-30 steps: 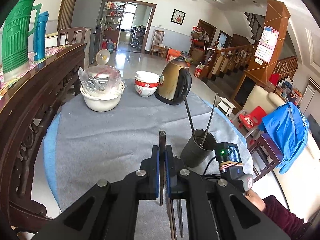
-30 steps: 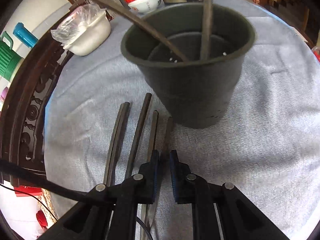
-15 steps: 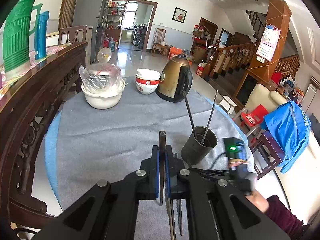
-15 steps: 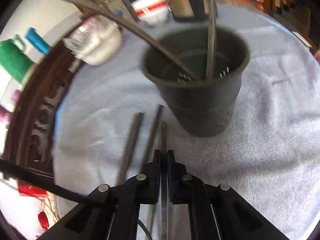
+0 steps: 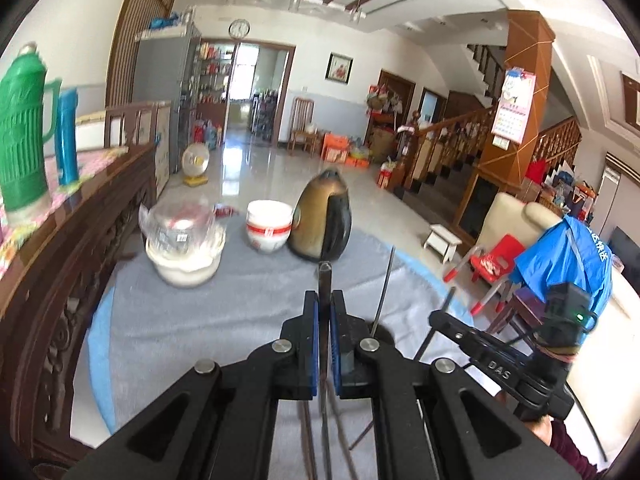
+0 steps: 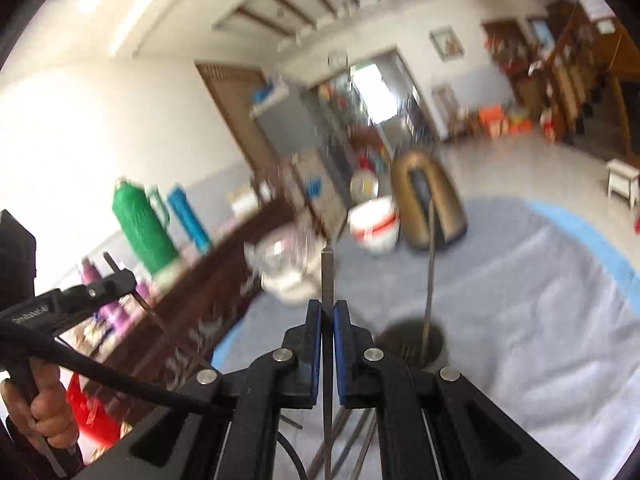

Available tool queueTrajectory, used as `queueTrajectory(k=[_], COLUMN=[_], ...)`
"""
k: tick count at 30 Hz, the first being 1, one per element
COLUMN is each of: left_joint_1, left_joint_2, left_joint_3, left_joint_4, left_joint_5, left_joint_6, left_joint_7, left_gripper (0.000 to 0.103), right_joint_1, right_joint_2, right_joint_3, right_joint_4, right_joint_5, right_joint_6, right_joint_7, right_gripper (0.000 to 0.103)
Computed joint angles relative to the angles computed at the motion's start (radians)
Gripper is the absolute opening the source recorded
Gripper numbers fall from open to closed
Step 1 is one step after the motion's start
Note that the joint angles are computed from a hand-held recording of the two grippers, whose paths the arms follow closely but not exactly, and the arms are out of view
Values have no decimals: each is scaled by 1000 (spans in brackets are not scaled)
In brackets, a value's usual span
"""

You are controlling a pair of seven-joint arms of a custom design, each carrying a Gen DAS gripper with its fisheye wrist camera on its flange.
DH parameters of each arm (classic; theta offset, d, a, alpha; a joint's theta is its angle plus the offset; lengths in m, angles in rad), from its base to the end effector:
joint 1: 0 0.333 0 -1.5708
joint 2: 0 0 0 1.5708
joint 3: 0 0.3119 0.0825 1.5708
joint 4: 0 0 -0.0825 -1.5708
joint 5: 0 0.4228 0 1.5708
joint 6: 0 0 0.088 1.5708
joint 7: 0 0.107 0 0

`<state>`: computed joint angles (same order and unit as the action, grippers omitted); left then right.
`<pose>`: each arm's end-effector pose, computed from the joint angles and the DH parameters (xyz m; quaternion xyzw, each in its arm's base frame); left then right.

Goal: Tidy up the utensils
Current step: 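Drop the chopsticks into the cup by opening the left and right grippers, then withdraw both open grippers from the cup back over the loose chopsticks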

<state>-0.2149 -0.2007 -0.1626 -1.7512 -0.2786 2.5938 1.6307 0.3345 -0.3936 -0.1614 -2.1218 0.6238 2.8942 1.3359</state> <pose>0.5344 -0.2192 0.7660 -0.5131 0.6940 -0.4625 0.2028 0.5216 0.0401 0.6904 -0.5399 0.6165 -0.2008 0.5368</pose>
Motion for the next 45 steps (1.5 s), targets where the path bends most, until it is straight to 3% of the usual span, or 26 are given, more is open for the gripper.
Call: queueTrajectory(k=[3, 7, 10, 13, 16, 18, 24, 29, 30, 31, 33, 35, 38, 41, 42, 45], left_joint_1=[-3, -14, -20, -32, -47, -54, -65, -65, -67, -66, -67, -65, -57, -46, -42, -23], left_joint_2=[43, 124, 193, 255, 311, 346, 395, 368, 360, 348, 314, 274, 223, 158, 140, 85], left_joint_3=[-18, -38, -58, -69, -70, -71, -70, -71, -70, -70, -66, -64, -65, -67, -69, -77], left_joint_4=[57, 150, 219, 275, 323, 357, 380, 331, 322, 309, 264, 216, 158, 81, 58, -9], left_joint_5=[27, 42, 115, 190, 258, 271, 287, 289, 298, 301, 324, 348, 371, 417, 439, 506], left_joint_6=[33, 86, 116, 125, 100, 62, -35, -47, -49, -50, -27, -5, -11, -17, -22, -45], left_joint_7=[-18, -37, -90, -145, -197, -212, -231, -226, -230, -229, -251, -263, -267, -287, -301, -340], left_gripper=[5, 5, 5, 5, 5, 5, 5, 7, 17, 36, 57, 60, 66, 71, 73, 75], right_joint_1=[14, -17, -141, -338, -452, -472, -347, -147, -135, -124, -103, -97, -99, -43, -32, -11], right_joint_2=[6, 43, 95, 149, 184, 195, 227, 206, 194, 189, 175, 164, 135, 81, 63, 6], right_joint_3=[-9, 12, 102, 256, 347, 359, 237, 50, 36, 23, -3, -12, -4, -45, -51, -62], right_joint_4=[12, 40, 66, 100, 125, 132, 147, 135, 128, 126, 131, 134, 103, 53, 35, -22], right_joint_5=[25, -47, -143, -254, -347, -396, -399, -142, -106, -72, 14, 81, 149, 318, 354, 397], right_joint_6=[100, 243, 319, 341, 318, 289, 185, 108, 96, 84, 26, -19, -17, 9, 26, 72], right_joint_7=[-10, 55, 161, 281, 369, 403, 386, 205, 187, 166, 123, 96, 69, -39, -68, -124], right_gripper=[6, 6, 6, 6, 6, 6, 7, 10, 11, 11, 14, 19, 27, 51, 64, 64])
